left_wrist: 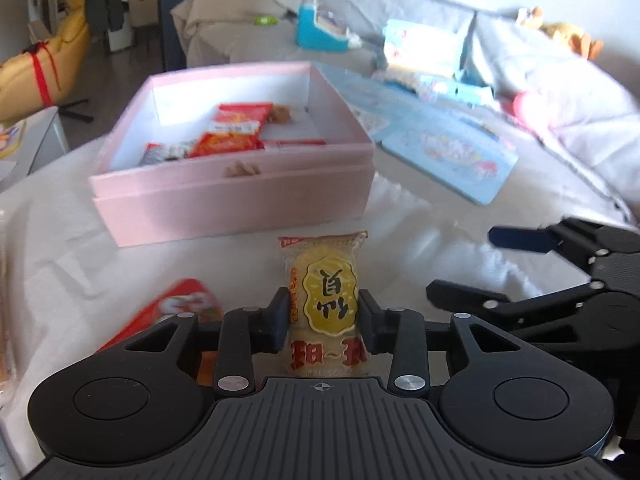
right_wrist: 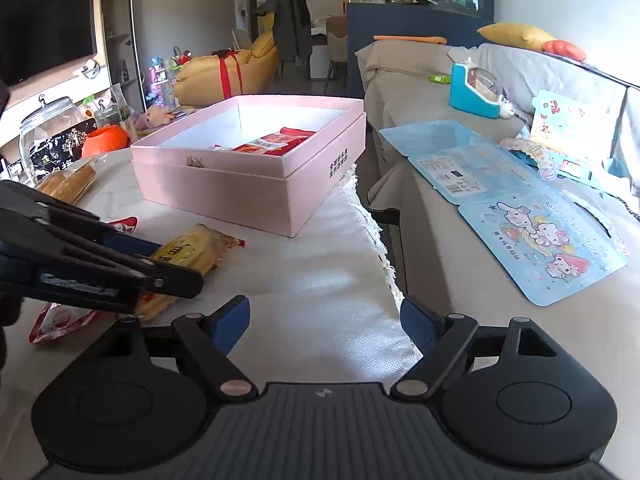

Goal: Organize snacks
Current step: 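Grasp the yellow-labelled cake packet with the left tool and lift it, then hold the cake packet in the left tool while the right tool grasps the chicken pouch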

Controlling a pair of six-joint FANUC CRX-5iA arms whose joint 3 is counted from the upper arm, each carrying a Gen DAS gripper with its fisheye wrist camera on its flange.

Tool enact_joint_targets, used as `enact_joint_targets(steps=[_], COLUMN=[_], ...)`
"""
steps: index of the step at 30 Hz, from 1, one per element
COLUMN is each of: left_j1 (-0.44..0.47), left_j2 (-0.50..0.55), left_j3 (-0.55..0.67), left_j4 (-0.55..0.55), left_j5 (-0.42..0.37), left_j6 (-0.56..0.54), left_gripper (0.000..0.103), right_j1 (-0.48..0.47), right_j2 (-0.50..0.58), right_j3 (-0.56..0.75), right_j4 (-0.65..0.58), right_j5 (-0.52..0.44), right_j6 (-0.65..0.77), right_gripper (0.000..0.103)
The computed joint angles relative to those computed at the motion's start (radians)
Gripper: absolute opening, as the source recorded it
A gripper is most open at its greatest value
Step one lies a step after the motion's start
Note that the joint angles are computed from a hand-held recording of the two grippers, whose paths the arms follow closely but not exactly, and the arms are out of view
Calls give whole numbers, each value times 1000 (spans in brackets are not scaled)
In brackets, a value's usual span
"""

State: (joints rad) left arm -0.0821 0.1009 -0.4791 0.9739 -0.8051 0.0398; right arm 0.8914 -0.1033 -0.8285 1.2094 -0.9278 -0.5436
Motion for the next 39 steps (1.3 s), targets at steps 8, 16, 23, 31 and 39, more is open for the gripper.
enact_joint_targets(steps=[8, 16, 23, 31, 39], left_j1=[184, 295, 324, 363, 381], left_j2=[-51, -55, -54, -65, -69], left_j3=[-62, -100, -113, -106, -132], left_j4=[223, 354, 475, 436, 438], left_j5=[-151, -188, -192, -105, -42], left_j6=[-56, -55, -89, -53, -60], left_gripper=[39, 39, 39, 39, 40], right_j1=[-19, -41, -84, -94, -95], right_j2=[-9, 76, 175, 303, 247], right_j3=[15, 116, 251, 409, 347], right_j4=[64, 156, 111, -100, -58], right_j5=[55, 176, 351, 389, 375], right_j6=[-42, 82, 233, 404, 356], right_gripper=[85, 85, 85, 85, 86])
